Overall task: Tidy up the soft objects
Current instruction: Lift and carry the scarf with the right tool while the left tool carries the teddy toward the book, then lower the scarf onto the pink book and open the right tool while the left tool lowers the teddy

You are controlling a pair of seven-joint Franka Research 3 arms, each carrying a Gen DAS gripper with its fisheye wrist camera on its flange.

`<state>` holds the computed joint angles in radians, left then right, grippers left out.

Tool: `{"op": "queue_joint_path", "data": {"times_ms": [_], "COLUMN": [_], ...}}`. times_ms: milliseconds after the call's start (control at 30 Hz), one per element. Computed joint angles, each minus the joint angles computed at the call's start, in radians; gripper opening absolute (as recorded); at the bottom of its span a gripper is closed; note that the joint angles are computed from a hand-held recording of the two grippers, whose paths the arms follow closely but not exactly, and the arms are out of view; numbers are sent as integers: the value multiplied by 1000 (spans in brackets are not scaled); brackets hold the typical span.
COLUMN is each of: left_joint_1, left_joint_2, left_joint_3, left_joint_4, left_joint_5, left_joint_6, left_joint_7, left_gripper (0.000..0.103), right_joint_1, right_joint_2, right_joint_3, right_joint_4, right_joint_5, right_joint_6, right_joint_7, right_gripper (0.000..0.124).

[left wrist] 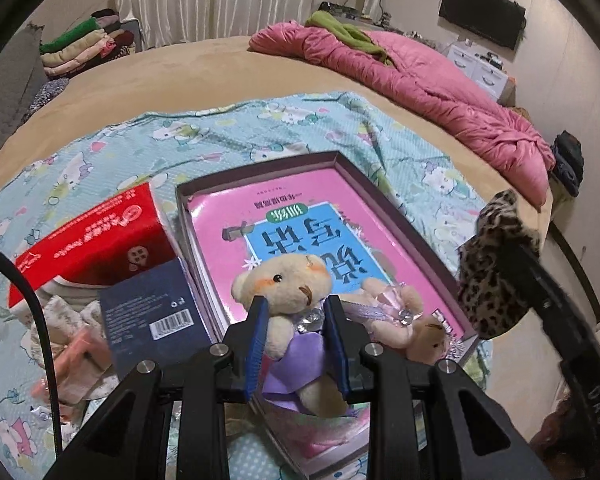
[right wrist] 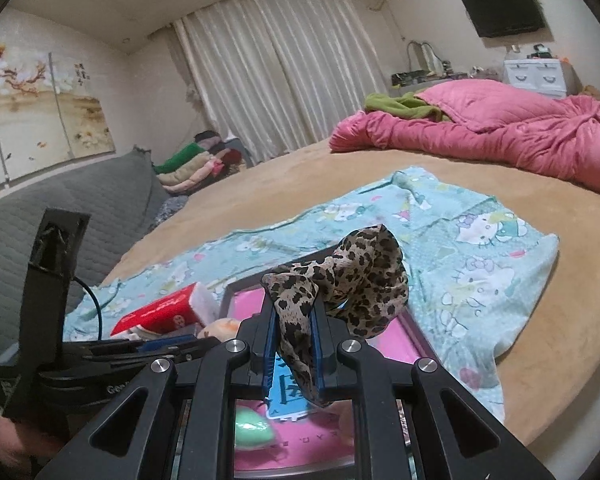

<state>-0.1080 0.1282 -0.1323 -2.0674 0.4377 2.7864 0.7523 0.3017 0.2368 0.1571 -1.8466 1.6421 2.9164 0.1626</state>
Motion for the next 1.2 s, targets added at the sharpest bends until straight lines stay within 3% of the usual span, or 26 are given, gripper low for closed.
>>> {"op": "queue_joint_path", "data": {"times_ms": [800, 1033, 1200], "left_joint_1": [1, 1, 0], "left_joint_2": [33, 34, 36], "left_joint_3": [-22, -22, -19], "left_joint_4": [-25, -32, -33], "left_joint_5": [-126, -148, -146], "left_joint_6": [21, 22, 25], "left_joint_7": [101, 117, 119], "left_gripper": [29, 29, 29], "right_joint_1": [-35, -38, -29], "right_joint_2": [58, 76, 100], "right_joint_3": [44, 46, 32], "right_joint_4": [17, 16, 18], "right_joint_5": [-230, -364, -548], "right_joint_6": [56, 46, 20], "right_joint_7": [207, 322, 481], "right_gripper": [16, 17, 17]}}
